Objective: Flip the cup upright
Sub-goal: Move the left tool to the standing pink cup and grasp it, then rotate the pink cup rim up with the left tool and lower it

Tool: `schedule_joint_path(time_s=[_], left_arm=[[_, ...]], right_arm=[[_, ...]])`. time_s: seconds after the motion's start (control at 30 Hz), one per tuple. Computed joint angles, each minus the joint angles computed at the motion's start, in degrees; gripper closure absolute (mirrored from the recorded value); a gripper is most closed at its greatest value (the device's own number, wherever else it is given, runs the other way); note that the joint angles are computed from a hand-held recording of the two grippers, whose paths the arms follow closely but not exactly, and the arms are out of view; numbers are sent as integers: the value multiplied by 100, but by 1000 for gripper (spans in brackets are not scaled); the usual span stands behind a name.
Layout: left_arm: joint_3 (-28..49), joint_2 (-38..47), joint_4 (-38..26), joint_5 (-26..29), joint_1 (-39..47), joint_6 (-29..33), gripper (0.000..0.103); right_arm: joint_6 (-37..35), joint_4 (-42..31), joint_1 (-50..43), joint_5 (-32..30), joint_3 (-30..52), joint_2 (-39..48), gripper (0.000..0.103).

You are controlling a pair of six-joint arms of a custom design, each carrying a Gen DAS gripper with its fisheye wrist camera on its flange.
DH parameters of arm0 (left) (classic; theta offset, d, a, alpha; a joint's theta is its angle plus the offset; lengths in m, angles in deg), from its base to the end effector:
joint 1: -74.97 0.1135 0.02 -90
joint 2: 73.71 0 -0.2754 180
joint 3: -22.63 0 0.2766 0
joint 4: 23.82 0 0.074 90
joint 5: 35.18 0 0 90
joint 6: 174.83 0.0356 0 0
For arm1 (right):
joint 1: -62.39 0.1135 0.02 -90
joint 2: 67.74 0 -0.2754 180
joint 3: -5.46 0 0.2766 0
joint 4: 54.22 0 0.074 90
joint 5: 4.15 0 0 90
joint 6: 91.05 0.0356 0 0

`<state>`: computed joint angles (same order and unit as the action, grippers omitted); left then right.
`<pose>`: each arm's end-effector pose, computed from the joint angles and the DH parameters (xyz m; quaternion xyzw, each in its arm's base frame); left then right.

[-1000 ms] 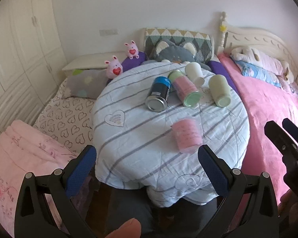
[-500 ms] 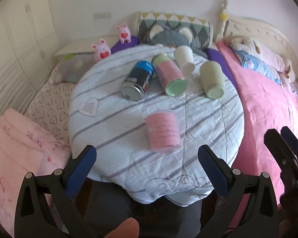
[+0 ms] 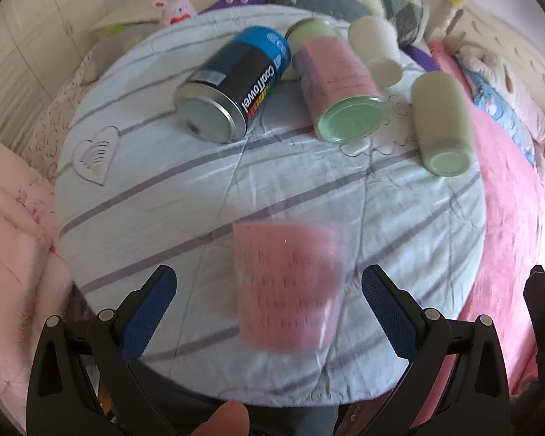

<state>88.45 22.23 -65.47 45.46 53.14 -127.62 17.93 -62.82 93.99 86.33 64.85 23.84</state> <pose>0.3010 -0.1143 0.1450 -0.1917 0.9653 -0.0163 0.1765 0.2937 0.1803 0.1698 -0.0982 0.9039 0.1744 0.3781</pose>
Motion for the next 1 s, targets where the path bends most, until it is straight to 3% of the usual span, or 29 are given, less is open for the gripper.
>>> schedule_joint_path(time_s=[0.13,0.23,0.5,0.57,0.7,0.77,0.9,1.0], left_arm=[[96,246,140,185,198,48,12],[85,374,256,433,313,81,29],[-38,178,528,301,336,413,30],[-202,-108,670,-25,247,523,30],[-815,-897,1213,-1356,-308,757,30],[-1277,-1196,1820,-2041,-657,990,30],[-2019,-778,3485,-3410,-1226,1629,30],[-2336,-277,4315,-3788,-1451,1779,30]], right_arm=[[-67,-134,-30,-111,370,408,12],[-122,-226,-1,-133,601,656,12],[-155,-406,65,-76,902,893,12],[-117,-420,103,-20,882,857,12],[-40,-444,184,86,821,767,12],[21,-427,252,170,720,670,12],[132,-452,377,317,506,481,12],[241,-520,512,482,340,325,12]])
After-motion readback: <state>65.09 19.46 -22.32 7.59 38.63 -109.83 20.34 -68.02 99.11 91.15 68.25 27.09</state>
